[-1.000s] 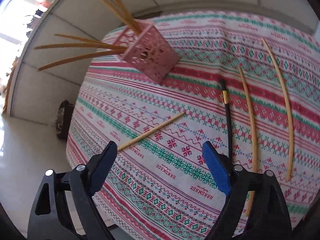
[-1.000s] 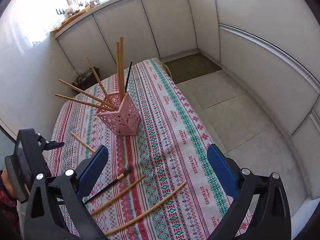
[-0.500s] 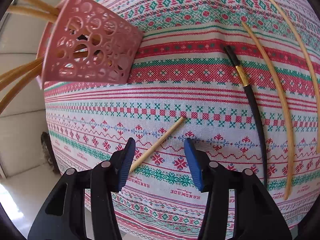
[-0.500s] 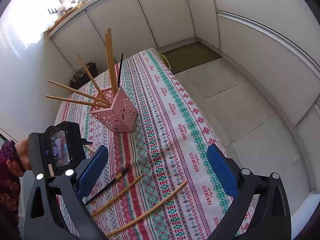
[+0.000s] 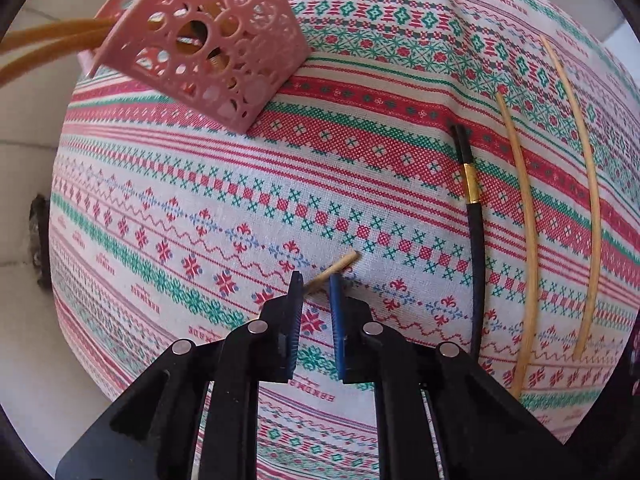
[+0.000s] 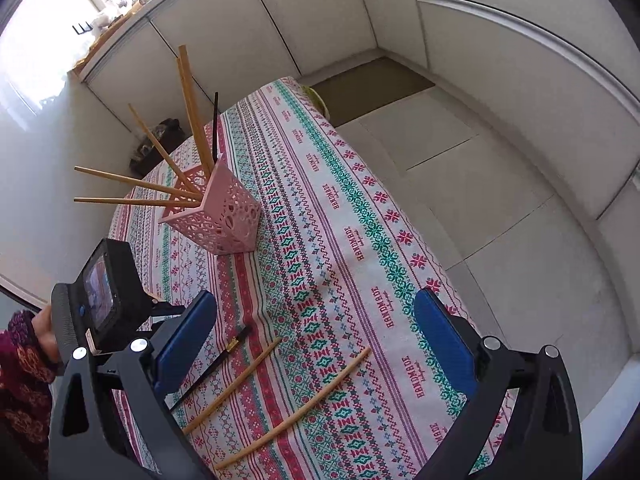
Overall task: Organize utensils
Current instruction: 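Lift the short stick upright with the left tool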
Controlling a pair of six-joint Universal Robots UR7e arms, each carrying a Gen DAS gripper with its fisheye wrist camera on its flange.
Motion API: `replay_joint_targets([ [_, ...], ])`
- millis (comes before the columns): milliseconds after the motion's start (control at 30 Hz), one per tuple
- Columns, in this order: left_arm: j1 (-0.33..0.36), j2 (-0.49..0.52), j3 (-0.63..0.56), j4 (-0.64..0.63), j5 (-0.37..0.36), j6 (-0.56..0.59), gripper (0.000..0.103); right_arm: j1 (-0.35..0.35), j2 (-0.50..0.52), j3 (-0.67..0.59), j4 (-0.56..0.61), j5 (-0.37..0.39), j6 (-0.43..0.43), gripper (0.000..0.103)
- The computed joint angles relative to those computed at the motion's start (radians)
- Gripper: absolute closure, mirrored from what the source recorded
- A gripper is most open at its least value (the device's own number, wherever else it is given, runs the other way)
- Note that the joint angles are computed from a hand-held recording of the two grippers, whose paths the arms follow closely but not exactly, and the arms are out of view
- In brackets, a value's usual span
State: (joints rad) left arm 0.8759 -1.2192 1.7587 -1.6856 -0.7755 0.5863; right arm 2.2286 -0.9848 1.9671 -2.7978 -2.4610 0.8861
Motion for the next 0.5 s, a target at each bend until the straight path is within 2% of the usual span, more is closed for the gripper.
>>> replay_joint_targets([
  [67,-0.009,-0.056,0.053,-0.023,-0.019,-0.079,0.091,0.004,0.000,-0.001,0.012,-0.003,0.001,0.007],
  [100,-0.010,-0.076,0.061,-0.002,-0.034,-0.155,0.103,0.003,-0.001,0.000,0.018,0.000,0.003,0.007],
  [200,0.003,-0.140,0.095,-0.025,-0.086,-0.298,0.103,0.000,-0.005,0.004,0.036,0.010,0.017,0.007],
  [267,-0.001,-0.177,0.115,-0.034,-0.095,-0.290,0.103,-0.001,-0.006,0.008,0.044,0.018,0.023,0.007],
  [333,-0.010,-0.201,0.128,-0.044,-0.047,-0.292,0.095,-0.001,-0.005,0.010,0.053,0.017,0.031,0.007],
  [400,-0.002,-0.211,0.096,-0.033,-0.043,-0.338,0.070,-0.002,-0.007,0.011,0.055,0.016,0.037,0.007],
  [467,0.017,-0.208,0.058,-0.044,-0.012,-0.388,0.059,-0.005,-0.012,0.016,0.036,0.023,0.040,0.007],
  [500,0.036,-0.193,0.025,-0.041,0.008,-0.450,0.054,-0.006,-0.013,0.018,0.026,0.028,0.039,0.007],
])
